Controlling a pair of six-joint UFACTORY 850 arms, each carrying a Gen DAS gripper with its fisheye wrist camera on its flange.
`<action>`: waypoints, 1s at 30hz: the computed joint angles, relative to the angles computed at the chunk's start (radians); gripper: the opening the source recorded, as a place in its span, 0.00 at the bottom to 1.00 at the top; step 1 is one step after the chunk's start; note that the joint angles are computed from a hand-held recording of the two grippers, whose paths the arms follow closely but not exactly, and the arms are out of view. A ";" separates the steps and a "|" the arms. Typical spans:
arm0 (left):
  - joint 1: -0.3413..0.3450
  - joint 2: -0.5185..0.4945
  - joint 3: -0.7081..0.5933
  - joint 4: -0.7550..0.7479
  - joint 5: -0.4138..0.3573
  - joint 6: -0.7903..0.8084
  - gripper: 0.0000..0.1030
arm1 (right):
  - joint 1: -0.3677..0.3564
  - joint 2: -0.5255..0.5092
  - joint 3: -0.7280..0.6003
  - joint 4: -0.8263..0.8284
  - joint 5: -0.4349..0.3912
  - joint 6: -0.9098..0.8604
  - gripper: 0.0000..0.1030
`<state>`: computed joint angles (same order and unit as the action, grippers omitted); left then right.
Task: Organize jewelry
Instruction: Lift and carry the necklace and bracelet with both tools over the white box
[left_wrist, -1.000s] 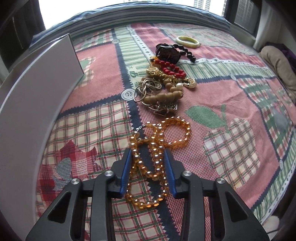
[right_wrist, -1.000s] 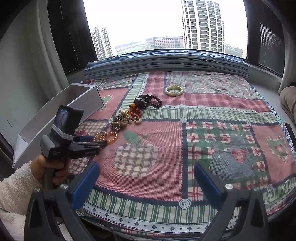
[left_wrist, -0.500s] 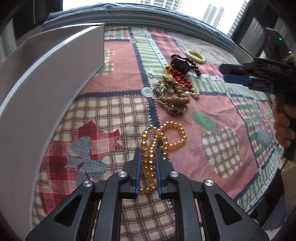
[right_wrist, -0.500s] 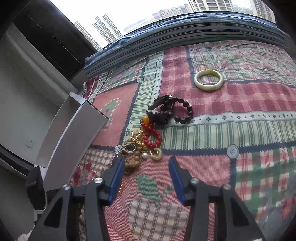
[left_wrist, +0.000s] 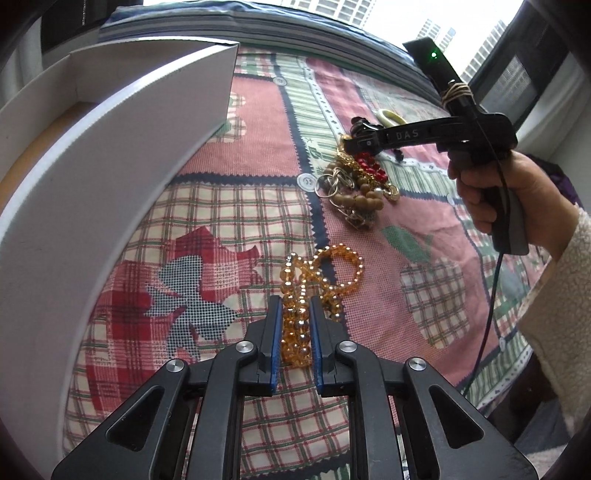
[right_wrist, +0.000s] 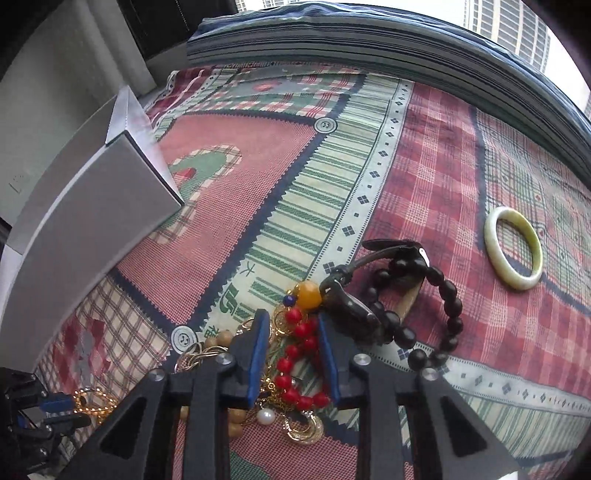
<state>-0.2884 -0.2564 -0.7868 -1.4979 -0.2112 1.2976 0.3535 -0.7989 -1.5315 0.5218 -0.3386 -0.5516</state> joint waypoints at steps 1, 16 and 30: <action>0.001 0.004 0.001 -0.005 -0.004 0.003 0.12 | 0.000 -0.015 -0.021 -0.053 -0.022 0.043 0.26; -0.001 0.212 0.084 -0.074 -0.041 0.031 0.12 | -0.068 0.288 0.319 0.716 -0.123 -0.571 0.10; 0.033 0.441 0.194 0.083 0.008 -0.192 0.12 | -0.028 0.622 0.652 1.045 -0.184 -0.882 0.10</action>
